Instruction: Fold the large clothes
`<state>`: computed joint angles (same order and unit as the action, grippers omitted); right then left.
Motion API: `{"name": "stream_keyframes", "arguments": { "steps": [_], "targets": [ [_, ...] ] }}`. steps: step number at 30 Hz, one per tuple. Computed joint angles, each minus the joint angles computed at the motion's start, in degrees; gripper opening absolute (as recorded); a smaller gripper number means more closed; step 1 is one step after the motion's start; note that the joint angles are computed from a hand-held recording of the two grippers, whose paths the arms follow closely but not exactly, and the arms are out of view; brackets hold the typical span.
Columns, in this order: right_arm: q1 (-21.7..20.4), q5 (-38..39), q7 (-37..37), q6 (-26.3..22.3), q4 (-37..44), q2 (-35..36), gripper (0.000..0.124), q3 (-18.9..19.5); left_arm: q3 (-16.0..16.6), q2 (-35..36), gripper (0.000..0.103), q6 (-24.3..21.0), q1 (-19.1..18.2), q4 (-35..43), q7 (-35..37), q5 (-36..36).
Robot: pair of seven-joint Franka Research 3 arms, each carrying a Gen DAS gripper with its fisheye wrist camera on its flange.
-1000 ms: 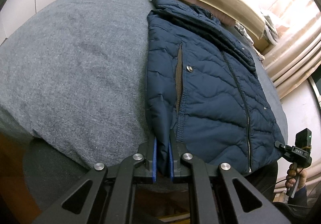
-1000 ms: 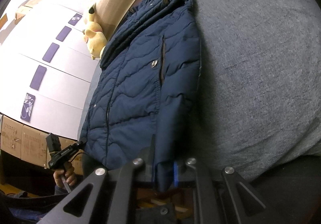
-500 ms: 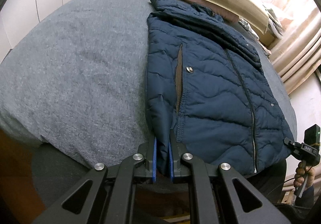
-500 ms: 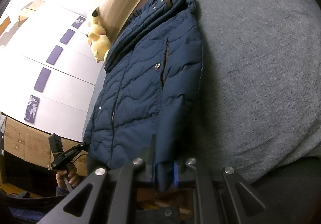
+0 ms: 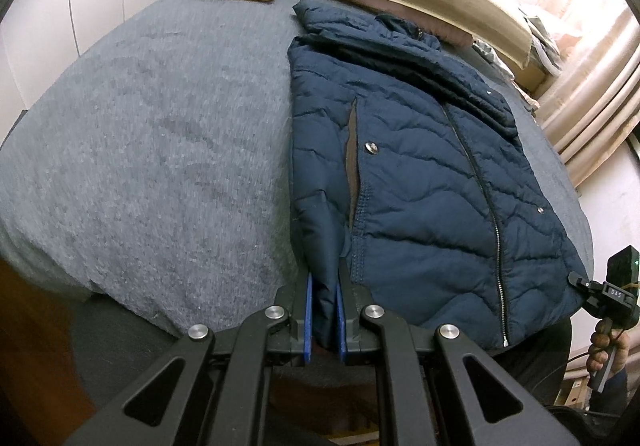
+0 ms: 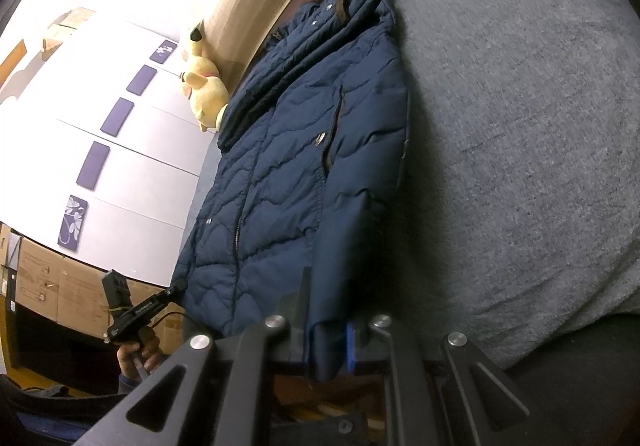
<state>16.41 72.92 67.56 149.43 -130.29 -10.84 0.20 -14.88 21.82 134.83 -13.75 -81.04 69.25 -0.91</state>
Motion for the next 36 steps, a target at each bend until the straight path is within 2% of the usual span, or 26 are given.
{"name": "stream_keyframes", "arguments": {
  "steps": [22, 36],
  "targets": [
    [0.0, 11.7, -7.9, -0.3, 1.5, -0.8, 0.013, -0.6, 0.1, 1.5, 0.01, 2.1, -0.1, 4.4, 0.8, 0.7],
    [-0.6, 16.7, -11.7, 0.6, 4.6, 0.0, 0.013, -0.4, 0.5, 6.8, 0.01, 2.6, -1.2, 14.7, 1.1, 2.0]
  ]
}}
